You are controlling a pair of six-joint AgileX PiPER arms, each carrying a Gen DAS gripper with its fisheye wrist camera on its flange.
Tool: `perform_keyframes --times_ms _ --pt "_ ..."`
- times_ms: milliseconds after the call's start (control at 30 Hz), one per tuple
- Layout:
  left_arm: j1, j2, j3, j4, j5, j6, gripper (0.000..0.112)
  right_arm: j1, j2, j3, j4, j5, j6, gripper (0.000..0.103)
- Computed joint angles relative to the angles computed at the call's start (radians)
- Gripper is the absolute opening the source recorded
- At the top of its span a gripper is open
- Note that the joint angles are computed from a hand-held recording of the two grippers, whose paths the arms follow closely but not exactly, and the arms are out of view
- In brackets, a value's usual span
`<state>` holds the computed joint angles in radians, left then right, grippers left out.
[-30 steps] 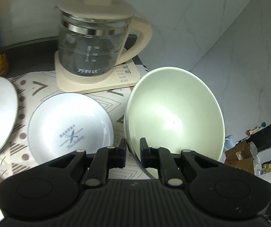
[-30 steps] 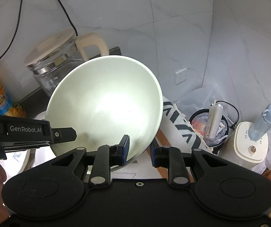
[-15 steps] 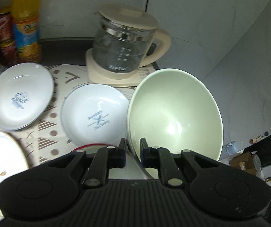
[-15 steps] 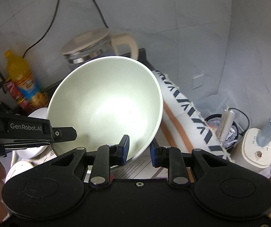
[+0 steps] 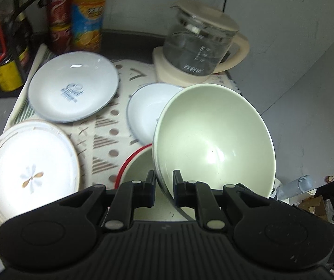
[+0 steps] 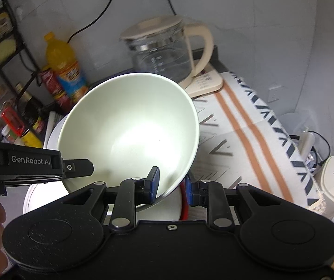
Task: Organize plates and bowls
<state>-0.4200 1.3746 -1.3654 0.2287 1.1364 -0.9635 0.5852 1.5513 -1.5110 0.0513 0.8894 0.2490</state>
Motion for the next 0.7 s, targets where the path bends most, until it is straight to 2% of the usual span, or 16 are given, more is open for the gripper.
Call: perform_keyframes --times_ms 300,500,700 --pt "-0.015 -0.061 0.114 0.002 -0.022 -0.054 0.013 0.046 -0.025 0.071 -0.012 -0.006 0.024 0.024" --pt "-0.001 -0.08 0.182 -0.026 -0.063 -0.069 0.015 0.076 -0.01 0.082 -0.033 0.016 0.027 0.029" --pt "-0.003 -0.068 0.189 -0.028 -0.057 -0.085 0.015 0.085 0.006 0.071 -0.055 0.032 0.025 0.03"
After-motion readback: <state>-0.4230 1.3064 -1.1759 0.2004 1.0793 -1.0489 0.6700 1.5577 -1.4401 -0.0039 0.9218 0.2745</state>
